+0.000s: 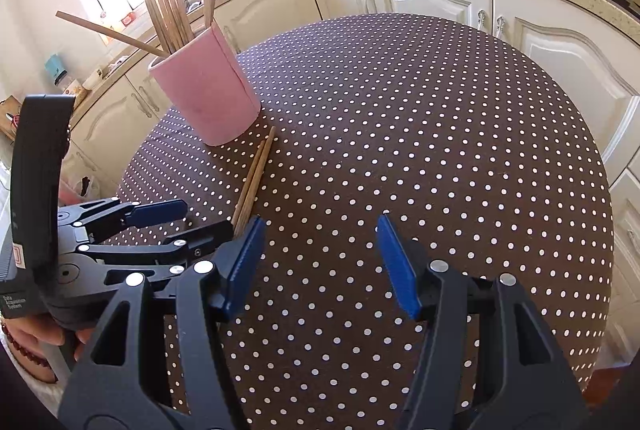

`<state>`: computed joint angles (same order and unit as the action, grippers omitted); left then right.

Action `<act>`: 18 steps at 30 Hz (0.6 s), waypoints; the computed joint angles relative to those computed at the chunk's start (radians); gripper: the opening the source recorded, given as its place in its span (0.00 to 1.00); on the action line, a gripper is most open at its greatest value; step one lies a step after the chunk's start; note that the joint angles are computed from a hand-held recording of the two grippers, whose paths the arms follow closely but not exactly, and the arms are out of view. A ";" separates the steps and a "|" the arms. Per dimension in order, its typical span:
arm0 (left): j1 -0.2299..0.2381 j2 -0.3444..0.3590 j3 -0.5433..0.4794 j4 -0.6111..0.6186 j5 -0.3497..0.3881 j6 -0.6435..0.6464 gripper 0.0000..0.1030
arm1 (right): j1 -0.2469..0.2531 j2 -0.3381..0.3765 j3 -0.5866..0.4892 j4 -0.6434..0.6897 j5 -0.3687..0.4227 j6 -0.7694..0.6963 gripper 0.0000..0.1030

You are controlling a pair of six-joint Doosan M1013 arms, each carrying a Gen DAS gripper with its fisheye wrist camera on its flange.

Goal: Organize utensils
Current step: 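Withdraw both open grippers and lower them toward the last chopsticks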

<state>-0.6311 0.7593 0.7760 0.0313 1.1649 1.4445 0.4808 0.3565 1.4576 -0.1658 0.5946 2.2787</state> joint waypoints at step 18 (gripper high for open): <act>-0.003 0.085 -0.162 -0.020 0.155 0.000 0.60 | -0.004 0.006 -0.013 0.030 0.030 -0.022 0.57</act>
